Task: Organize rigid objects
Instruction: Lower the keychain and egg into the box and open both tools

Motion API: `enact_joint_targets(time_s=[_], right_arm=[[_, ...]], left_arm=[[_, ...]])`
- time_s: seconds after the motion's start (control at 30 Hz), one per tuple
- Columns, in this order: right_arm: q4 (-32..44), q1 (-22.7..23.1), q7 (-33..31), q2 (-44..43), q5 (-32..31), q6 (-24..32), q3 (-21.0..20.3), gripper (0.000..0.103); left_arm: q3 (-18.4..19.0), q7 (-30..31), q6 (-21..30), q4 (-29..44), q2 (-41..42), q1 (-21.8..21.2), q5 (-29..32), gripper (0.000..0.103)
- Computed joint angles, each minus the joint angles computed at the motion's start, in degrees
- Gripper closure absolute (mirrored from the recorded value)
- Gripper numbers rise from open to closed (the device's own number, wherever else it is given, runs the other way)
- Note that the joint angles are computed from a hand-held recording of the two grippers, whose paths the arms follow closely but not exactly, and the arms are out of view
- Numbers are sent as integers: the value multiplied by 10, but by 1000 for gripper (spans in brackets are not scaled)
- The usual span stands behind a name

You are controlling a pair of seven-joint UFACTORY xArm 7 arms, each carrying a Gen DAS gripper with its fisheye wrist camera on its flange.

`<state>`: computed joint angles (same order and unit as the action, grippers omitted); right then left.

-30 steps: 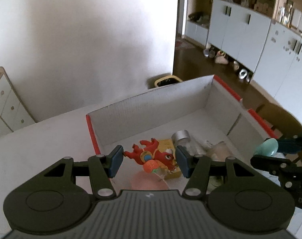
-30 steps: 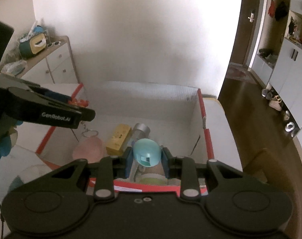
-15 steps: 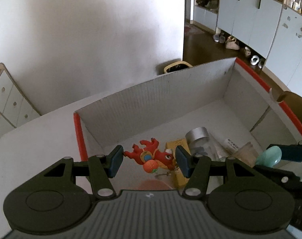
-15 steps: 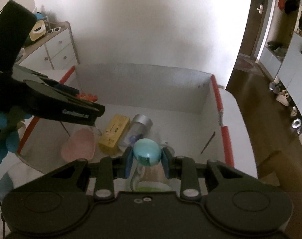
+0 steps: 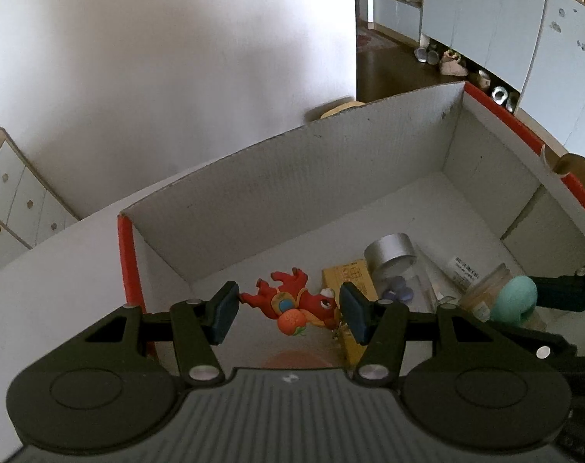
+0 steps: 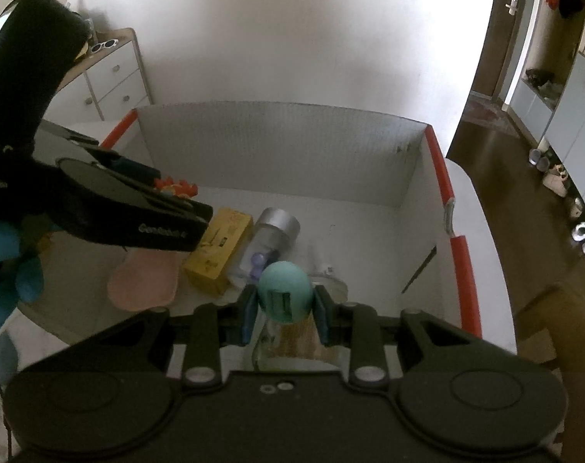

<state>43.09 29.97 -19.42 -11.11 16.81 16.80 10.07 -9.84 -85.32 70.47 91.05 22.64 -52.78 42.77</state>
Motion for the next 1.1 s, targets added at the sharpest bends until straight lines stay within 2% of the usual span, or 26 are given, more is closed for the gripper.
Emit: enact_joint_targets(time_s=[0.4,0.57,0.77,0.93,1.1], right_arm=[[4,-4,19,1,-1,5,0,71],[1,-1,15,-7,15,10,-5,69],[-12,-3,36,-29,5,5,-2,65],[-28,6,41,-58,10,6,-9,57],[-44,13,52,-88,5,9,-12,56]], left_arm=[[10,39,17,37,29,-9,-20,45],[11,30,16,32,24,-15,-11,37],[6,9,15,19,10,-17,-3,37],[-1,-8,14,7,-6,-19,7,36],[-12,-22,14,-3,-22,-22,16,36]])
